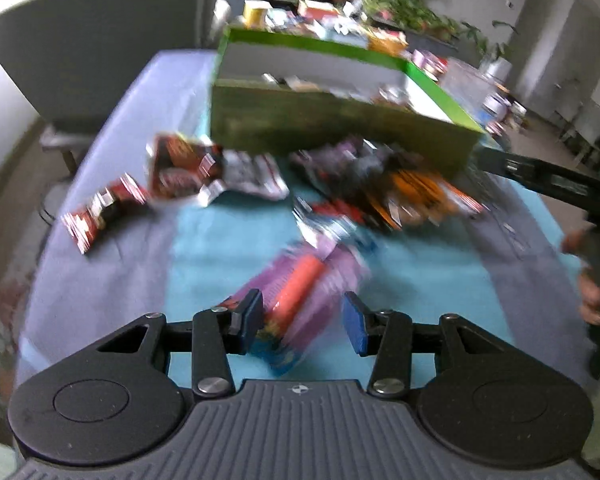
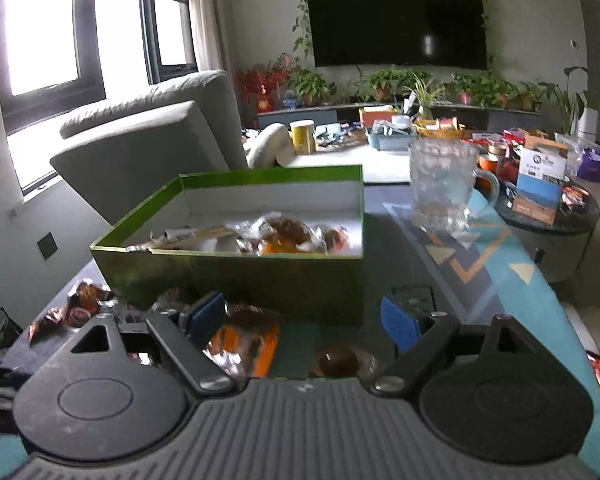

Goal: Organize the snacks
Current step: 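Move both open tools back to the snack pile, then grasp the pink sausage packet with the left tool while the right tool grasps the brown egg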

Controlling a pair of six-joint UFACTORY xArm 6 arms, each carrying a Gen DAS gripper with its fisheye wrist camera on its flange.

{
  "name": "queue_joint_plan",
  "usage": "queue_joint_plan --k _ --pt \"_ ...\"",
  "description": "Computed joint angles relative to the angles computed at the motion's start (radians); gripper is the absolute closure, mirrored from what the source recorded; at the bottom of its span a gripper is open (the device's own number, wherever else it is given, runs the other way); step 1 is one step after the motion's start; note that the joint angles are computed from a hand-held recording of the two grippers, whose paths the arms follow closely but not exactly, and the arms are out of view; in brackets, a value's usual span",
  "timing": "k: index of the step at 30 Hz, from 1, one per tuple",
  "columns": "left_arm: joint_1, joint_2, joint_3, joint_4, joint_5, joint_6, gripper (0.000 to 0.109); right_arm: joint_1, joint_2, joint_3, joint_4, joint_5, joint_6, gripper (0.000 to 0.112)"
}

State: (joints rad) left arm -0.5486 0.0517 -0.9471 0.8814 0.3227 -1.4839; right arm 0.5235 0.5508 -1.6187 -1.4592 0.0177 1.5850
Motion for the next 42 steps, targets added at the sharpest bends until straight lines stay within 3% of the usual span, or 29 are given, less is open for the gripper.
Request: queue_joint_plan --k 3,5,9,14,17,25,35,42 --pt "-0.02 -0.023 0.019 -0.069 -0.016 0.049 0.067 -0.003 -0.024 0.038 -0.039 0.012 0.044 0.057" --pt "-0.028 -0.026 0.008 -0.011 -0.002 0.031 0.066 -0.007 -0.043 0.067 -0.056 0.019 0.067 0.057" --pt "-0.059 -0.013 -0.03 0.094 0.109 -0.033 0.061 -0.015 -0.067 0.117 -0.022 0.03 0.047 0.057" --pt "-0.071 0.006 -0.041 0.118 0.161 -0.013 0.054 -0.022 -0.071 0.147 0.015 0.02 0.017 0.057" --pt "-0.065 0.024 -0.043 0.077 0.144 0.006 0.053 -0.02 -0.062 0.146 0.047 0.02 -0.012 0.057" --pt "-0.068 0.063 -0.084 0.15 0.17 -0.067 0.051 -0.019 -0.054 0.152 0.105 0.017 -0.072 0.057" --pt "-0.048 0.049 -0.067 0.116 0.141 -0.033 0.049 -0.02 -0.045 0.156 0.182 0.021 -0.133 0.057" --pt "-0.039 0.066 -0.074 0.22 0.112 -0.109 0.042 -0.016 -0.039 0.154 0.213 0.015 -0.171 0.057"
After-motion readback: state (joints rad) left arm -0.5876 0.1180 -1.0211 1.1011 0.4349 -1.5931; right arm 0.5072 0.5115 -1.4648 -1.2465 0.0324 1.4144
